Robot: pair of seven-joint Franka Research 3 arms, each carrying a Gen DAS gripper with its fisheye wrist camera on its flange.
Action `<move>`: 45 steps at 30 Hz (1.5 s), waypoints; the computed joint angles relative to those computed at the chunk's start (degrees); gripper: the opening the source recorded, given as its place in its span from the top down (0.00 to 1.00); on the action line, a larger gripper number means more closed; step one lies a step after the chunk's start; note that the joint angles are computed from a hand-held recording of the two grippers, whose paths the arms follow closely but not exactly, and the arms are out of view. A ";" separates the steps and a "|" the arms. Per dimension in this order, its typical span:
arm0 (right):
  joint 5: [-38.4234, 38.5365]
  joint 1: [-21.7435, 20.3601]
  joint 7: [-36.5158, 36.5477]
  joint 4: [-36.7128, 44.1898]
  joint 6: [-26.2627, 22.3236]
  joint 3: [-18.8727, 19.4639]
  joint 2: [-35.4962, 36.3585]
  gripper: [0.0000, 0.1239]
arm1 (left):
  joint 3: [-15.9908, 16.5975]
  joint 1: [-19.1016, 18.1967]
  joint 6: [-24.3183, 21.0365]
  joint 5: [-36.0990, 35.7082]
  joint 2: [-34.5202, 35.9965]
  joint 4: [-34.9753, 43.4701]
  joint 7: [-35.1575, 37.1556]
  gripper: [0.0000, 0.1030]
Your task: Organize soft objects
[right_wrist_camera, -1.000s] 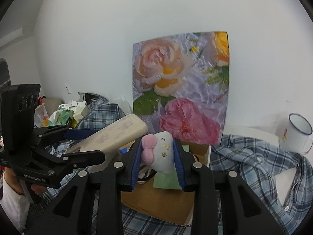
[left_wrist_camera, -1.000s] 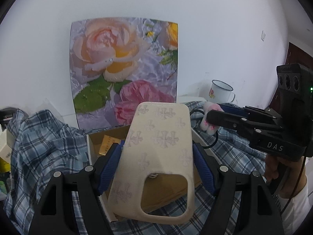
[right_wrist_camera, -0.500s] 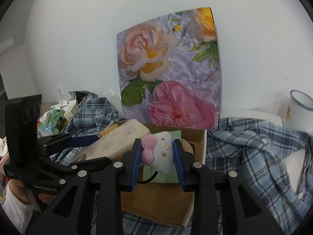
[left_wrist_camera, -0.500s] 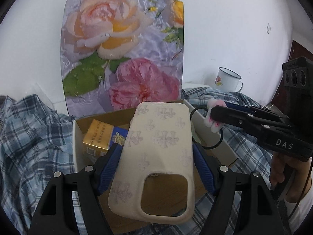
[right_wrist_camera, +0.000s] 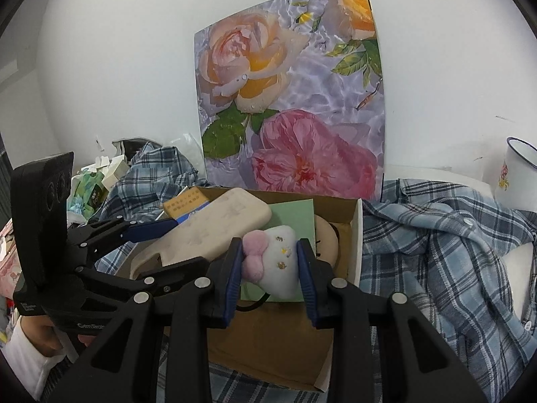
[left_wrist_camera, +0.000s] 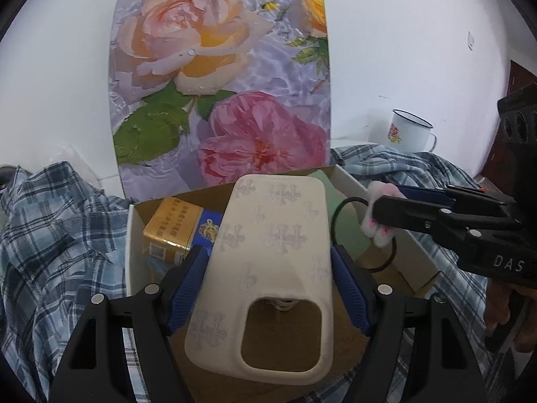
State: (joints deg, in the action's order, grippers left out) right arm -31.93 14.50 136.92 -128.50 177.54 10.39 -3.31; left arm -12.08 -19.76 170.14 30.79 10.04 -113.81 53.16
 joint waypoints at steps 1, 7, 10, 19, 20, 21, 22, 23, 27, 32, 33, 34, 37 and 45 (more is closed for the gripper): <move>0.06 0.03 -0.14 0.07 -0.21 -0.02 0.04 0.75 | -0.02 0.06 -0.03 -0.30 0.05 0.01 -0.14 0.25; -5.61 -1.00 5.77 0.32 -1.81 0.23 -0.51 0.45 | 4.91 -3.39 0.27 12.83 -0.95 0.24 -13.18 0.00; -7.42 -1.47 8.07 0.25 -1.94 0.33 -0.92 0.36 | 4.78 -2.93 -0.34 19.03 -1.33 0.62 -18.25 0.00; -8.30 -0.97 8.65 0.93 -4.82 0.20 -0.73 0.19 | 2.06 -0.49 -1.51 17.23 -1.59 0.14 -16.92 0.00; -8.77 -0.87 8.98 1.03 -5.03 0.11 -0.70 0.18 | 1.87 -0.23 -1.19 16.68 -1.67 -0.01 -16.72 0.00; -9.86 -0.91 9.95 1.17 -5.24 0.11 -0.68 0.17 | 1.66 0.05 -0.91 15.87 -1.78 -0.16 -16.34 0.00; -10.60 -0.86 10.61 1.26 -5.47 0.04 -0.66 0.17 | 1.78 0.04 -0.72 16.08 -1.93 -0.25 -16.80 0.00; -10.74 -0.69 10.70 1.27 -5.52 -0.14 -0.62 0.17 | 1.95 -0.03 -0.68 16.62 -2.09 -0.29 -17.46 0.00; -11.67 -0.37 11.40 1.29 -5.31 -0.61 -0.56 0.17 | 1.50 0.50 -1.29 16.19 -2.88 -0.65 -17.78 0.00; -18.40 -1.64 16.99 1.74 -3.25 -0.14 -0.96 0.17 | 1.37 0.26 -3.18 18.92 -5.02 -1.14 -20.59 0.00; -20.58 -1.92 18.43 2.06 -3.71 0.13 -1.22 0.17 | 1.18 0.49 -3.17 19.39 -5.55 -1.35 -21.26 0.00; -22.27 -2.00 19.54 2.42 -4.49 0.41 -1.59 0.17 | 0.98 0.73 -3.10 19.86 -6.27 -1.57 -21.95 0.00; -29.13 -2.84 25.97 3.07 -4.95 1.10 -3.15 0.17 | 0.23 1.45 -3.74 21.94 -8.36 -1.94 -24.22 0.00; -25.69 -4.35 26.22 1.43 -7.75 4.26 -9.41 0.17 | -3.52 4.89 -4.84 27.32 -18.03 -6.92 -31.42 0.00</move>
